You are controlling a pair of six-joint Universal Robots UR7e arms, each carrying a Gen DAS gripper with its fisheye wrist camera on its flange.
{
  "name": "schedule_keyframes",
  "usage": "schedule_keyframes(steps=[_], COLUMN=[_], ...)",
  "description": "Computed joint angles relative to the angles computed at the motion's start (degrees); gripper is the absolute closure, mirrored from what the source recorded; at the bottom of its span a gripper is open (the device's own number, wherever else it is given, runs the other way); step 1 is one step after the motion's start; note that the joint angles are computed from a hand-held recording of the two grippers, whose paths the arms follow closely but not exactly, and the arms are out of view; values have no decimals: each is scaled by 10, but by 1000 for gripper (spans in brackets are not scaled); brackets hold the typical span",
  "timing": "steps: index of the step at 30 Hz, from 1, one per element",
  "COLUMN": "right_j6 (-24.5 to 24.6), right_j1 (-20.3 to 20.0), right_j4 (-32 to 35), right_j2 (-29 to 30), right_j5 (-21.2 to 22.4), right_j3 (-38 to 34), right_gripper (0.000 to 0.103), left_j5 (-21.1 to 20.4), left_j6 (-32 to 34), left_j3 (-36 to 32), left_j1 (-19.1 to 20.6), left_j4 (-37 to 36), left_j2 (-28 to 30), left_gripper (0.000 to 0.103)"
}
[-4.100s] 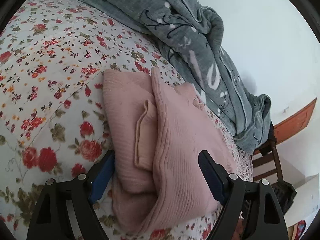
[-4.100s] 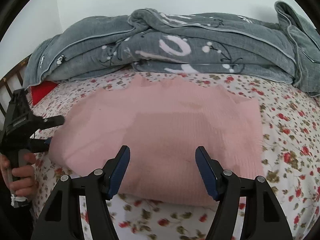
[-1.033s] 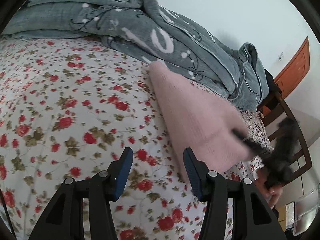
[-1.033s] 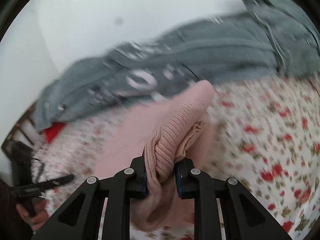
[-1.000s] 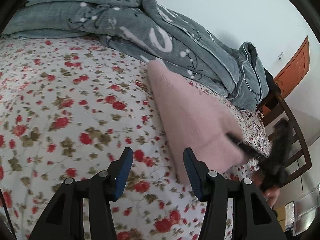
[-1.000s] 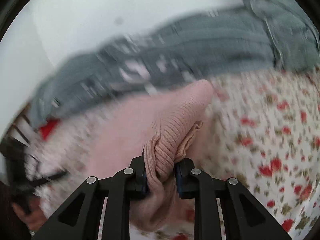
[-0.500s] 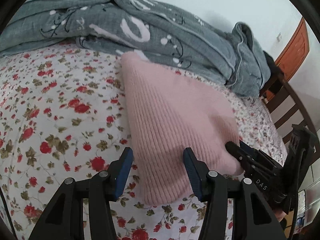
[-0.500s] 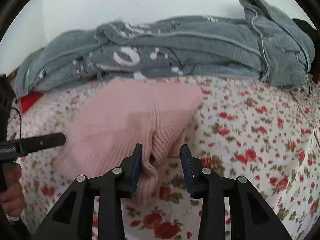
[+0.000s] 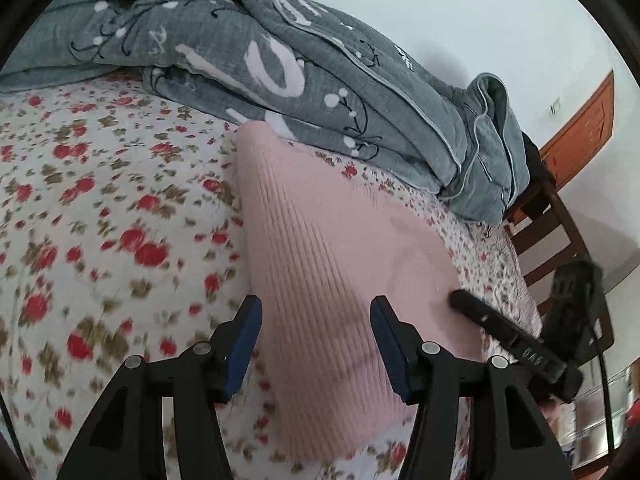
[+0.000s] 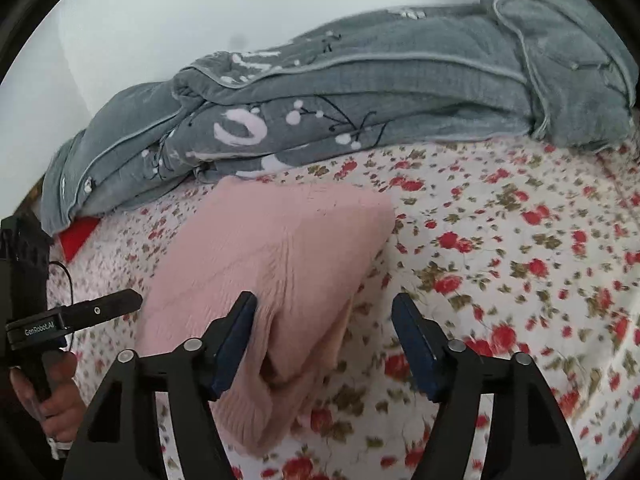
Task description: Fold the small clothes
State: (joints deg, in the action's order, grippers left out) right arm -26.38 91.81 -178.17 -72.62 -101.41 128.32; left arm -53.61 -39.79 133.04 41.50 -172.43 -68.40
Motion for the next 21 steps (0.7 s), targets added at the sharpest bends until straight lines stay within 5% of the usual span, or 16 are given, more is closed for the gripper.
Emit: schedule_keyframes(steps=[7,14,17,19,21], right_j6=[18,44,39,37,35], right_j1=[-18,-29,-29,-33,-28], right_j4=[50,86,86,98,96], right_j2=[54,76,83,80,74], right_j5=[7,37,47,75,82], right_j3=[-44,-69,-71,-68,-63], right_gripper=[25,25,37,57,65], left_j5=[-65,-114,-92,-69,-58], left_j6=[32,31,23,15,7], left_j3=[-52,-52,-47,-44,-41], left_j1=[65,98,85,71,60], left_j4=[8,-52,-57,-53,-48], left_j2=[46,70,71,69,62], left_gripper=[38,45,56,60,63])
